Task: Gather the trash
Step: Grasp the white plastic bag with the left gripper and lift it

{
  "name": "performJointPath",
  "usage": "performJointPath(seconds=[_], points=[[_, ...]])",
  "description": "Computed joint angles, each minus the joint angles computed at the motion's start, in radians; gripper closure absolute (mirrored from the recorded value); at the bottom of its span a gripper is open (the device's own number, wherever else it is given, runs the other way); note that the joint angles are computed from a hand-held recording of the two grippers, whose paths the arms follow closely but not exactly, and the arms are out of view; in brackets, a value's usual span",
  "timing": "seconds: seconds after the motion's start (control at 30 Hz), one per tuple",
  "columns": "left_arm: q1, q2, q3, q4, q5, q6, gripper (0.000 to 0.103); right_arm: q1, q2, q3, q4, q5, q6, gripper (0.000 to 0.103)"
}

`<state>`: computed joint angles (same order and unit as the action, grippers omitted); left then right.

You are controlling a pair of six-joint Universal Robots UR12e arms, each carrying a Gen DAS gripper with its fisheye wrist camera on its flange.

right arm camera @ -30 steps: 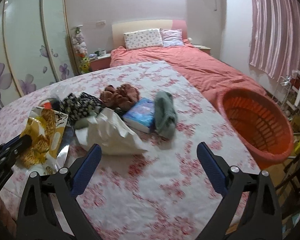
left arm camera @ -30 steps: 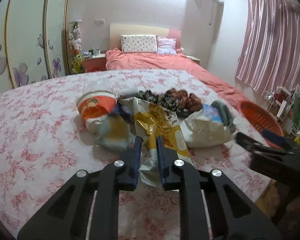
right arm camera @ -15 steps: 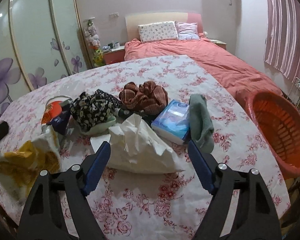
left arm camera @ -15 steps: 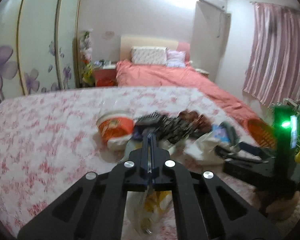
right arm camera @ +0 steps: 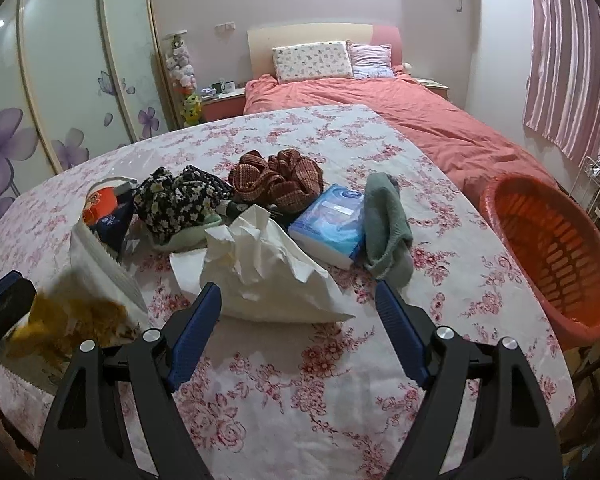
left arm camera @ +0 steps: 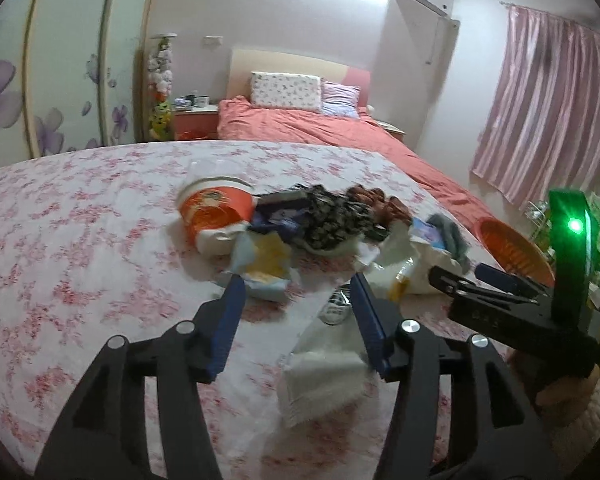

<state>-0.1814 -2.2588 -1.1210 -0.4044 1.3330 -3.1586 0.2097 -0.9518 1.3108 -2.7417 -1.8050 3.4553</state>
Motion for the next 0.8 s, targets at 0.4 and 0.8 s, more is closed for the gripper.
performJointPath(seconds=[0.4, 0.8], points=[[-0.016, 0.009, -0.01, -0.009, -0.019, 0.036, 0.033, -0.013, -0.027, 0.045, -0.013, -0.032, 0.042, 0.024], [-0.044, 0.025, -0.048, -0.061, -0.054, 0.121, 0.029, -0.023, -0.062, 0.102, -0.048, -0.064, 0.058, 0.024]])
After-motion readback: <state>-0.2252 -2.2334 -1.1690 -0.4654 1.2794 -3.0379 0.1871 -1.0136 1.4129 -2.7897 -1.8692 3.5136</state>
